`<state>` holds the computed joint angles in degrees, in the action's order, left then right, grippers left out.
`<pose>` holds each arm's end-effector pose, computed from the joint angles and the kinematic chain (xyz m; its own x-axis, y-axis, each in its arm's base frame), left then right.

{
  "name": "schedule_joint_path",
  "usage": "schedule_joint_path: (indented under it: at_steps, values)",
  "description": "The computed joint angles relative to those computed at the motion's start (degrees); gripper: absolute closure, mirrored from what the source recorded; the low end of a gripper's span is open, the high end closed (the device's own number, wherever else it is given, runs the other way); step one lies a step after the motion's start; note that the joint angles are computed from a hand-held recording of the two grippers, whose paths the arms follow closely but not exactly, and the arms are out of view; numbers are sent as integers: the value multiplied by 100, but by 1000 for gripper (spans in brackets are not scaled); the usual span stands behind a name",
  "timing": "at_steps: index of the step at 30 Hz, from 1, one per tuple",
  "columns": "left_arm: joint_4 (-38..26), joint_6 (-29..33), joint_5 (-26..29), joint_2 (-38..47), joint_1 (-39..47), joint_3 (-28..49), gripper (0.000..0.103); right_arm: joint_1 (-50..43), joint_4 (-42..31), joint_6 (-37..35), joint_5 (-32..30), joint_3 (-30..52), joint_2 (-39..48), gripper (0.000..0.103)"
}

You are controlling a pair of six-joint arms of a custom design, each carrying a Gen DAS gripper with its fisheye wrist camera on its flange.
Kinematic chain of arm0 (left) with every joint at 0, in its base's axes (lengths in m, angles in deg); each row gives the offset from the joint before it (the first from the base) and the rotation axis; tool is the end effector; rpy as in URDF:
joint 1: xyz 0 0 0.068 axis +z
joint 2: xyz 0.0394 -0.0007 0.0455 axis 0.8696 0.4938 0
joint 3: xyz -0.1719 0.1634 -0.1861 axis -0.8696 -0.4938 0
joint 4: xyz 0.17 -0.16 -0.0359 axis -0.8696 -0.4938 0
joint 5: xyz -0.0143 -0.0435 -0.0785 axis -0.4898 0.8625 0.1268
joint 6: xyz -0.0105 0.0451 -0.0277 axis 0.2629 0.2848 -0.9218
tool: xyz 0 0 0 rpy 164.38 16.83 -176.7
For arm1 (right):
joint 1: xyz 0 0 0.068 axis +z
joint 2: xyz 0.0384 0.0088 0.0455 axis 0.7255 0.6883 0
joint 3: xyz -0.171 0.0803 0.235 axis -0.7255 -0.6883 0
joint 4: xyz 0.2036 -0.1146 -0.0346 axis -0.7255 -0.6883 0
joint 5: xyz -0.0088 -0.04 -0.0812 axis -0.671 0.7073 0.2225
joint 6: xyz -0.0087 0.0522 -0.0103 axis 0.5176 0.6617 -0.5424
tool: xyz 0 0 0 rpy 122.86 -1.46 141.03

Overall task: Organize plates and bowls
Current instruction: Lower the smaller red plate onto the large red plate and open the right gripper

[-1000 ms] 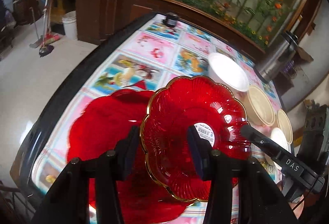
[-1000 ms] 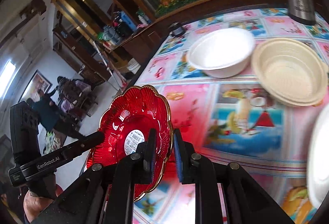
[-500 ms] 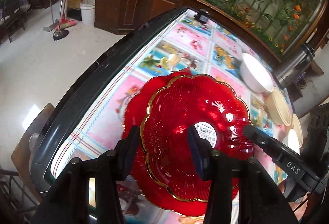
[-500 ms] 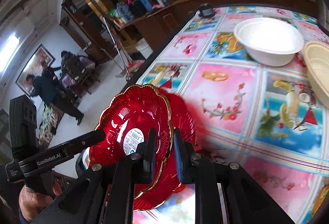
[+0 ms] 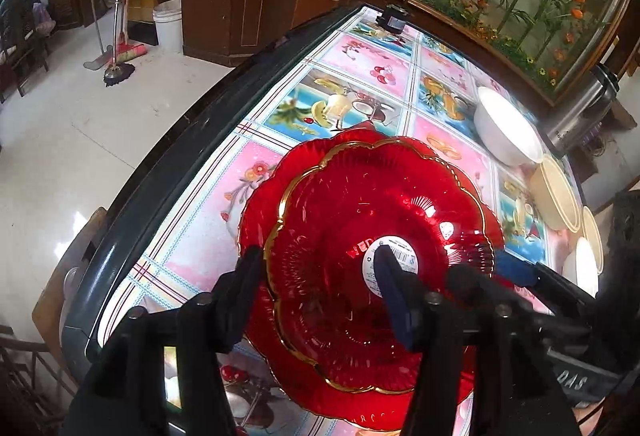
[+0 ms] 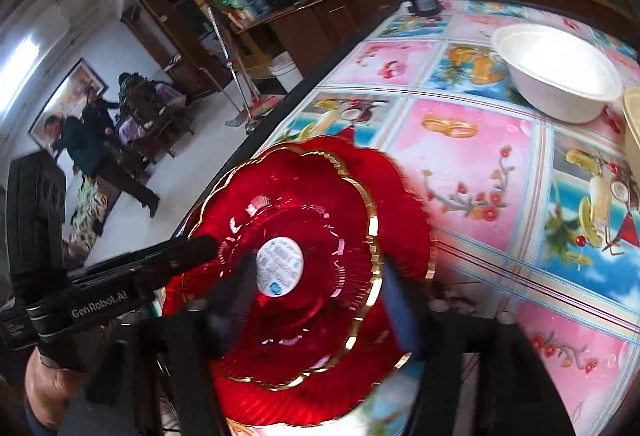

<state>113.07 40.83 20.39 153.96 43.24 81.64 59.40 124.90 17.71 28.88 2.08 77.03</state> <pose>0.2259 -0.0690 0.0655 -0.8396 -0.2091 -0.5014 -0.1035 0.9676 -0.2302 0.2867 0.0825 0.0288 -0.8090 -0.1203 -0.5754 -0.4114 0.8150 0.4081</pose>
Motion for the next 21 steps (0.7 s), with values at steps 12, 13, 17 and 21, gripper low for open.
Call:
schedule_joint_path:
  at_steps: [12, 13, 17, 21]
  values:
    - [-161, -69, 318, -63, 49, 85, 22, 30, -146, -266, -252, -27, -55, 16]
    - [-157, -81, 319, -68, 36, 85, 22, 14, -174, -289, -287, -10, -52, 15]
    - [-143, -119, 274, -158, -25, 65, 17, -14, -106, -337, -284, -62, -102, 12]
    - [-177, -123, 271, -215, -9, 74, 16, -108, -75, -343, -521, -60, -98, 10]
